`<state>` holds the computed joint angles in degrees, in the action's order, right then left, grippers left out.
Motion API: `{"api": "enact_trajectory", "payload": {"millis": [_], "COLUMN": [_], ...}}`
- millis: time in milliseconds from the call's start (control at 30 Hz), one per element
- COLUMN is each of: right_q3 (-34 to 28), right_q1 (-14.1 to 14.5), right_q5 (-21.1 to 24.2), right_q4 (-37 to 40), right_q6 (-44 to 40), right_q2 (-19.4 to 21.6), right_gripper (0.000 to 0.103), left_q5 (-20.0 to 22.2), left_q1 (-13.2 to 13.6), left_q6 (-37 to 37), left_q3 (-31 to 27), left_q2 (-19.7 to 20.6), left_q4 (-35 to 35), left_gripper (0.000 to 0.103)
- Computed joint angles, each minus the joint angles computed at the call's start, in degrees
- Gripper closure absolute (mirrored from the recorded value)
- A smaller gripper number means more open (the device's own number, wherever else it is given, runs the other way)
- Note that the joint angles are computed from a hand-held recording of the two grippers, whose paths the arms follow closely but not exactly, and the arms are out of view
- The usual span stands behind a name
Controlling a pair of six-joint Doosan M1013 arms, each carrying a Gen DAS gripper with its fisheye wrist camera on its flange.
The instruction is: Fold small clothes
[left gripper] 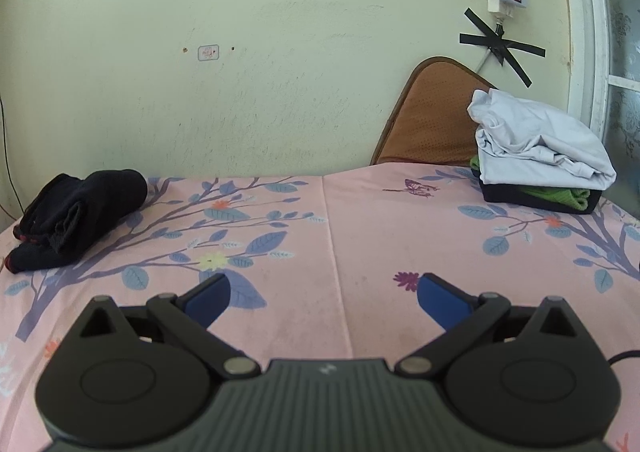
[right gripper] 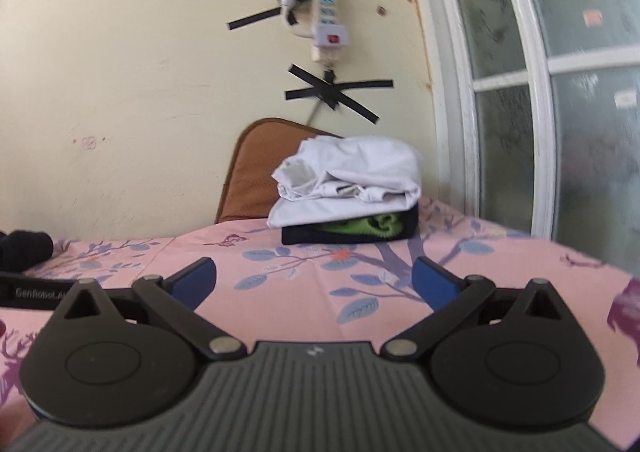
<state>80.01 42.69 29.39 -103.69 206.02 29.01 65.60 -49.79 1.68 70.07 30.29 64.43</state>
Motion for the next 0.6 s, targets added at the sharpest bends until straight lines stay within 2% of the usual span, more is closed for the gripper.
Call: {"api": "enact_trajectory", "payload": {"millis": [600], "right_q3": [0.1], "right_q1": [0.6], "right_q5": [2.4], "right_q4": [-1.9], "right_q6": [1.1], "right_q2": [0.2], "right_gripper": [0.0], "left_q5": [-0.6], "left_q1": [-0.9], "left_q6": [-0.8], "left_q3": [1.2], "left_q2": [-0.3], "left_q4": [4.8], "left_gripper": [0.0]}}
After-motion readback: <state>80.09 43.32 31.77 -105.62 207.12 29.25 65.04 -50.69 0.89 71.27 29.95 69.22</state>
